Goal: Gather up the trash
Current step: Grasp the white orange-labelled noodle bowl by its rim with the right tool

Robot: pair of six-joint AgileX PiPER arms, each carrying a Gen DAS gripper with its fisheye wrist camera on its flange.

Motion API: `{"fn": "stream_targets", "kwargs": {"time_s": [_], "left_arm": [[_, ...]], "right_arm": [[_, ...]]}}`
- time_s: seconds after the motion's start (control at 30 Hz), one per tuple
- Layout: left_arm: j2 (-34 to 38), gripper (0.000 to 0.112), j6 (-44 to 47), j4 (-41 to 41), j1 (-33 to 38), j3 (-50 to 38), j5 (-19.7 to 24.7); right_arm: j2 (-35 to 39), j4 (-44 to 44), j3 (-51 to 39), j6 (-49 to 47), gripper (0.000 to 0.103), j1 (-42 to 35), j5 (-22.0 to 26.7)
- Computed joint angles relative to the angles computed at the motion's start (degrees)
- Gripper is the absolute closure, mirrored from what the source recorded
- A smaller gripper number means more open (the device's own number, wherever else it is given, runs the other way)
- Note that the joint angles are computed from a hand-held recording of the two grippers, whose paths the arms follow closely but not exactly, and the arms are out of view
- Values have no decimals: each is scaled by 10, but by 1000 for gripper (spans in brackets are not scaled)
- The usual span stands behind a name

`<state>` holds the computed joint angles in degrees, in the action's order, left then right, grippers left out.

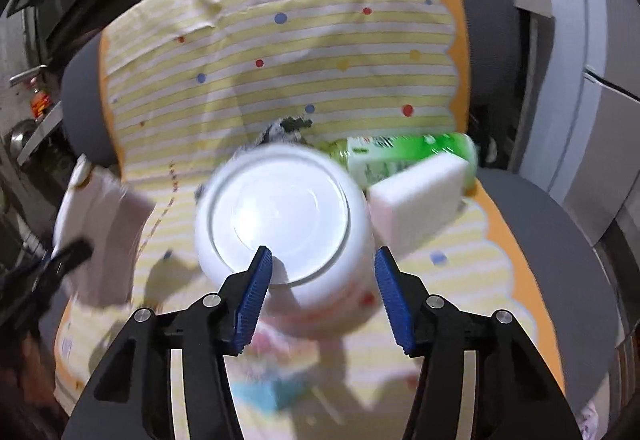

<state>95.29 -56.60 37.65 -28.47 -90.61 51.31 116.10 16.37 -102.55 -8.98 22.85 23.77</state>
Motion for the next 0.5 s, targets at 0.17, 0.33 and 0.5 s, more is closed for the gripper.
{"fn": "stream_targets", "kwargs": {"time_s": [0.17,0.33,0.5], "left_arm": [[4,100,-9,9,-32,-8,12],[16,100,-14,11,-64,-25,33],[30,100,-20,17,-95,-35,44]], "right_arm": [[-84,-24,159,-17,49,-9,-33],[-129,-2,255,-43,44,-36,-40],[-188,112,347,-161,42,-66,-55]]}}
